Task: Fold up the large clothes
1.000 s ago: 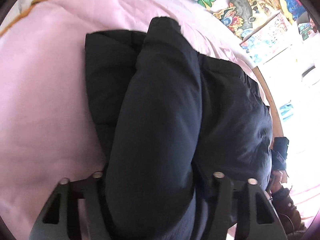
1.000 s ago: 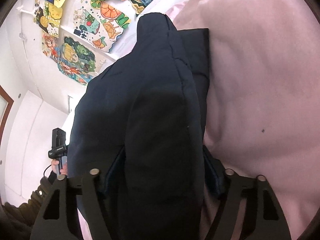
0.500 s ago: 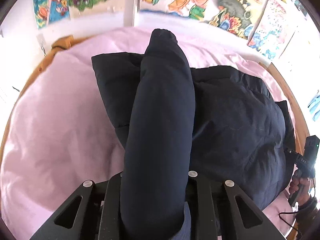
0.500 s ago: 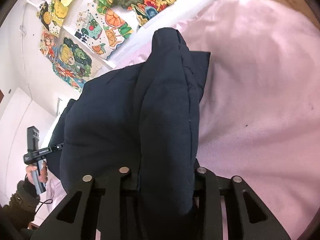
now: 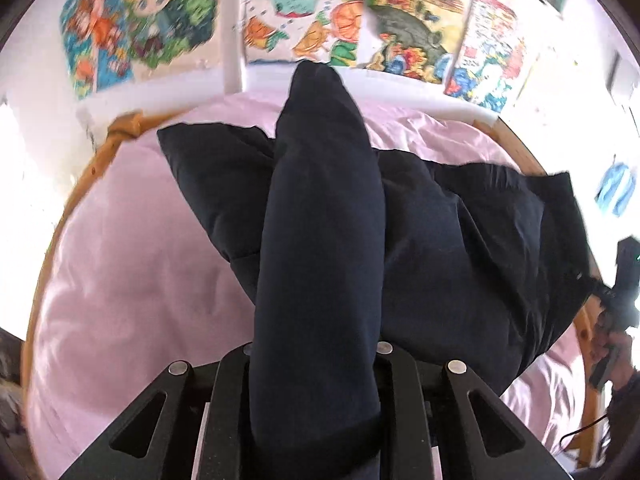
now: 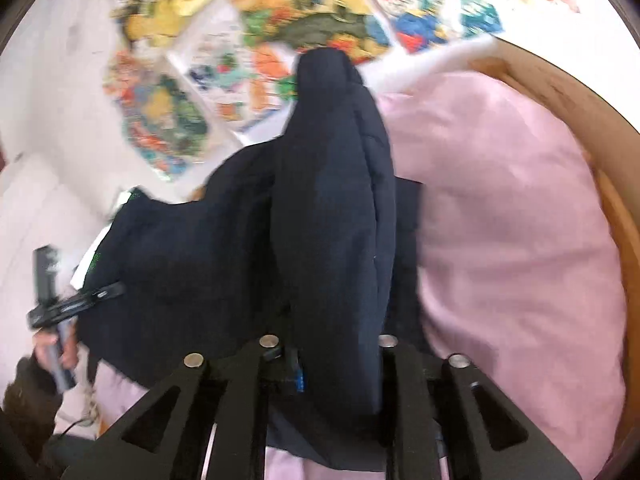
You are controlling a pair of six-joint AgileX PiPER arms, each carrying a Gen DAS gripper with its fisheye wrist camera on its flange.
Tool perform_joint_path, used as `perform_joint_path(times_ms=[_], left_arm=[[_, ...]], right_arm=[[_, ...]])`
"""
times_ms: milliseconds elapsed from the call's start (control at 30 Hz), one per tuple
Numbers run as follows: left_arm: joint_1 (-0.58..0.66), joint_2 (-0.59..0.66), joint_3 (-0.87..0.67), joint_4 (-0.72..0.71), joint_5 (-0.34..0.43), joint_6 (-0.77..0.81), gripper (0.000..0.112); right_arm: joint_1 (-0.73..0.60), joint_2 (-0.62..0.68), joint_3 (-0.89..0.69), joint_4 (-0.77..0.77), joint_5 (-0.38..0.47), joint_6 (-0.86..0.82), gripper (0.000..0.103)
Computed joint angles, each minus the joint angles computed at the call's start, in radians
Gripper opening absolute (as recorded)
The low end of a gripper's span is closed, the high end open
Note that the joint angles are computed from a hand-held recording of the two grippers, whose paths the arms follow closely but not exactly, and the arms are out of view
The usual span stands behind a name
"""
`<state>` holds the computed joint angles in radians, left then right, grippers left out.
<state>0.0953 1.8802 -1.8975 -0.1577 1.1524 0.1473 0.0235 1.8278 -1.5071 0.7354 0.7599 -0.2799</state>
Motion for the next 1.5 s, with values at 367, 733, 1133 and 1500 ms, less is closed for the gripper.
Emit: perform_joint_path(times_ms=[367,733,1133,1500], left_arm=[[0.114,0.139,0.069,-0.103,-0.103,0.091,0.022],[0.182,0.201,0.142,-0.218,-0.189,0.136,0.028],[0.113,-0.011,0.107,-0.067,-0.053,0.056,0.018],[0.283,-0.426,0.530,-0.248,-0.017,0.307,0.018]], right_arm=[[-0.082,0.338,-0.174,0.137,0.073,-0.182,0.093],[-0.032,0.502,-0.237,0.418,0.317,-0.350,0.088],[0.123,0.108,-0.173,0.020,0.228,0.071,0.028],[0.262,-0.281,-0.091,-0.277,0.378,0.386,0.028]])
